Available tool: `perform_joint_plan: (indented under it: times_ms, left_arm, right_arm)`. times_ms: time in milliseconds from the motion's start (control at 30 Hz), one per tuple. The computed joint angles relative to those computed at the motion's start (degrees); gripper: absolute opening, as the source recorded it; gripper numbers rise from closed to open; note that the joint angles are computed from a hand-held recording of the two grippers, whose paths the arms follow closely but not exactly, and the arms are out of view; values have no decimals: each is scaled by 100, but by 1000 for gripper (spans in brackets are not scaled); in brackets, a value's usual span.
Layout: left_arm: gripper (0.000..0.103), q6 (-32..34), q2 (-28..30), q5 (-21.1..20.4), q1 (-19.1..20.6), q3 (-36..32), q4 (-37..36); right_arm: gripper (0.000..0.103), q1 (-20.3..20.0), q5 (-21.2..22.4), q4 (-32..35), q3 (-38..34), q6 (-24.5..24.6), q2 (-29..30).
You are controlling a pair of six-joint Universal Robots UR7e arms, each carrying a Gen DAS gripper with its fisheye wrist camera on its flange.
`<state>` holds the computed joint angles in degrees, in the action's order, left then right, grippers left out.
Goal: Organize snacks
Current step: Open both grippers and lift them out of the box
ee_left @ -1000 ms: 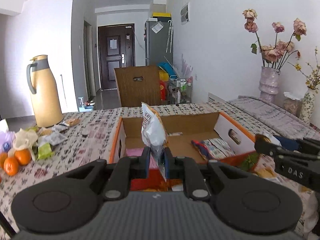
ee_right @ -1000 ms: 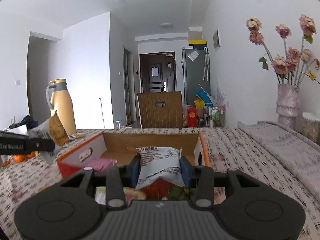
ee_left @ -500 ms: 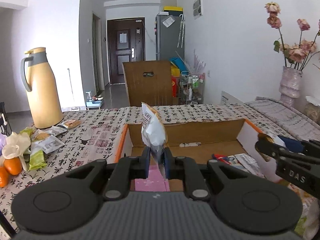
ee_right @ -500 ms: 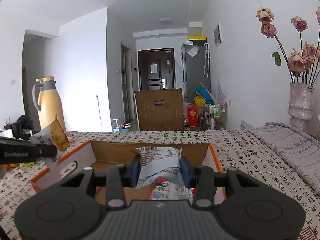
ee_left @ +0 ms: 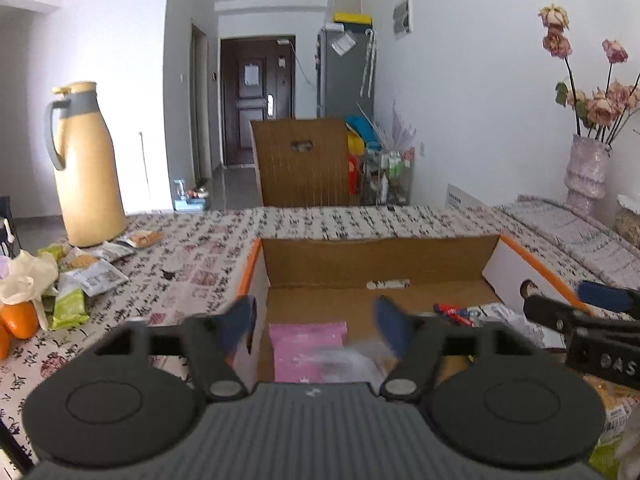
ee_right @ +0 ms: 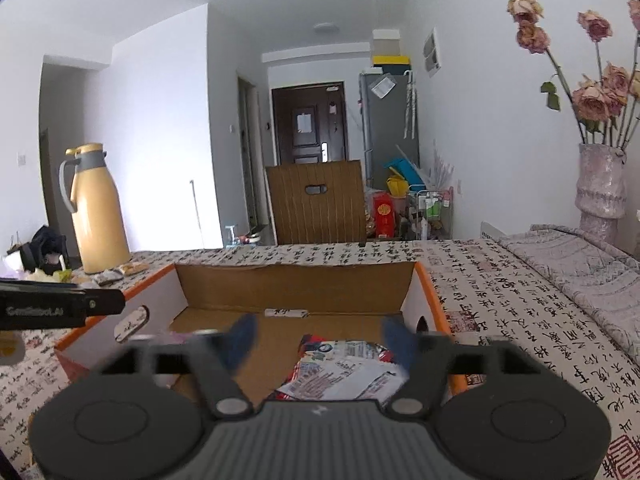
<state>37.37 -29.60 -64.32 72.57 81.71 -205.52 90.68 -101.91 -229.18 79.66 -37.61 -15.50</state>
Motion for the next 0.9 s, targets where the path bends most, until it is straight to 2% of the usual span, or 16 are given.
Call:
perform_joint_plan:
  times_ms: [33,67,133,600,900]
  left_arm:
    - [100,11,14,24,-12,18,-141]
    - [103,25,33,23,-18,29,-294]
    - [103,9,19,6,-20,57,-366]
    - [103,18,-43,51,-82,188,-482]
    - [103,229,-316,174,-274,656,-900]
  right_arm:
    - [95,-1,21,-95,15,14,9]
    - [96,-7,47,-145,30,39,1]
    - [103,-22,88,-177,69,120,-25]
    - [103,4,-85,-119,17,143,-32]
    - [103,180,-286,-433,319,61,-208]
